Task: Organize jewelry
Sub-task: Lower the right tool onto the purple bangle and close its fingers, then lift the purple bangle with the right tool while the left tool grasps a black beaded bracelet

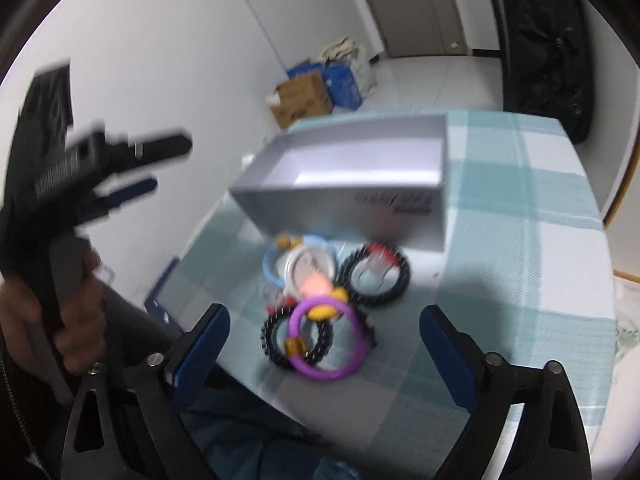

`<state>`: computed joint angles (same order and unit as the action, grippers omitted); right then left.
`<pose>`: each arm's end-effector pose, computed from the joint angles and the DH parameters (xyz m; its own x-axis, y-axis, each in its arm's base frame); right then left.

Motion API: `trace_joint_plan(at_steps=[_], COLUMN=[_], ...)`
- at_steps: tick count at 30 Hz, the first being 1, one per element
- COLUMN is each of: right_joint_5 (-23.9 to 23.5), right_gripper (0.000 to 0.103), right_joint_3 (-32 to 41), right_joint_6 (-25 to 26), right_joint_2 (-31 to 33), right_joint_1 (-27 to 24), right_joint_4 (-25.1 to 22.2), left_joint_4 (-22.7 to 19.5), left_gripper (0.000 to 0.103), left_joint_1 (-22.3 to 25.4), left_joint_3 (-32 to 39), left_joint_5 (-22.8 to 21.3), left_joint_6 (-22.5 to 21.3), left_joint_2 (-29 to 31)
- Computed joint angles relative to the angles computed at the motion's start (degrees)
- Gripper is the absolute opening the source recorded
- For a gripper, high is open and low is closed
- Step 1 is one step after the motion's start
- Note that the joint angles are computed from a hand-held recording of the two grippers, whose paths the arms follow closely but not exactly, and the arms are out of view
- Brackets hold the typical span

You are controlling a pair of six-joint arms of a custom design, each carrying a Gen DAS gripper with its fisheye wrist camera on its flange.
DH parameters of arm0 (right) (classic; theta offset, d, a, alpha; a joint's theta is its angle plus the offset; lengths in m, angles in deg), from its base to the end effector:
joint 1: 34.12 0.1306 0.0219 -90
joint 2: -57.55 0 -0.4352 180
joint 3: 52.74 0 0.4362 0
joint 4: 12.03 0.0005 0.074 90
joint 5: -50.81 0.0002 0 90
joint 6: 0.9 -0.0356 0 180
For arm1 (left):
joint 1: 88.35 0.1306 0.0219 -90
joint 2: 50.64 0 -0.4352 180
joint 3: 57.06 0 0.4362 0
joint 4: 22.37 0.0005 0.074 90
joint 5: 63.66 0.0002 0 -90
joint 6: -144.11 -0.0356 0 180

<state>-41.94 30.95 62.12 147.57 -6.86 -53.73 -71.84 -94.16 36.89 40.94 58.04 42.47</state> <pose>0.4694 0.2432 0.4361 -0.8095 0.0927 -0.5798 -0.1333 0.9327 0.3352 0.5494 -0.0654 0.4900 -0.7629 0.0110 -0.6464 0.2119 0.9489 -0.2340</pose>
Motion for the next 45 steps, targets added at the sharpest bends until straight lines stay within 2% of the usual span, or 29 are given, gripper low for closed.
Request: trace_joint_plan(at_steps=[4,7,12,15,27,31,36,43,45], right_joint_5=[3.2,3.8,1.7,2.3,-0.3,0.0,1.0,3.2,3.3], right_gripper=[0.088,0.084,0.061,0.056,0.053,0.053,0.053,0.053,0.053], right_joint_3=[1.2,1.2,2.4,2.9,1.4,0.2,-1.3,-2.6,-2.7], right_joint_6=[3.0,3.2,3.2,3.5,1.1,-0.3,-3.5,-8.2,-9.0], right_joint_2=[1.6,2.2,3.7,4.6,2.6,0.8,-1.6,-4.7,-5.3], right_joint_1=[2.0,2.3,1.3,1.3,0.2,-0.8,-2.6,-4.7,-5.1], right_joint_4=[-1.9,-2.1,-4.5,-4.6,-3.1,-1.6,-0.5,0.3,0.4], left_joint_4=[-0.9,-1.8,-3.4,-3.8,-4.3,-5.6,-9.7,-15.2,-16.6], left_gripper=[0.102,0.102,0.102,0.102,0.102,0.102,0.102,0.102,0.102], left_joint_1=[0.5,0.8,1.2,1.3,1.2,1.3,1.0,-1.7,-2.7], left_joint_3=[0.3,0.6,1.3,1.3,1.1,0.4,-0.5,-1.6,-2.0], left_joint_5=[0.1,0.1,0.2,0.1,0.1,1.3,5.0,6.2,5.3], left_joint_6=[0.2,-0.4,-0.8,-1.2,-2.7,-5.4,-7.5,-9.7,-11.0], left_joint_2=[0.5,0.9,1.8,2.0,2.1,1.9,1.4,0.4,0.4])
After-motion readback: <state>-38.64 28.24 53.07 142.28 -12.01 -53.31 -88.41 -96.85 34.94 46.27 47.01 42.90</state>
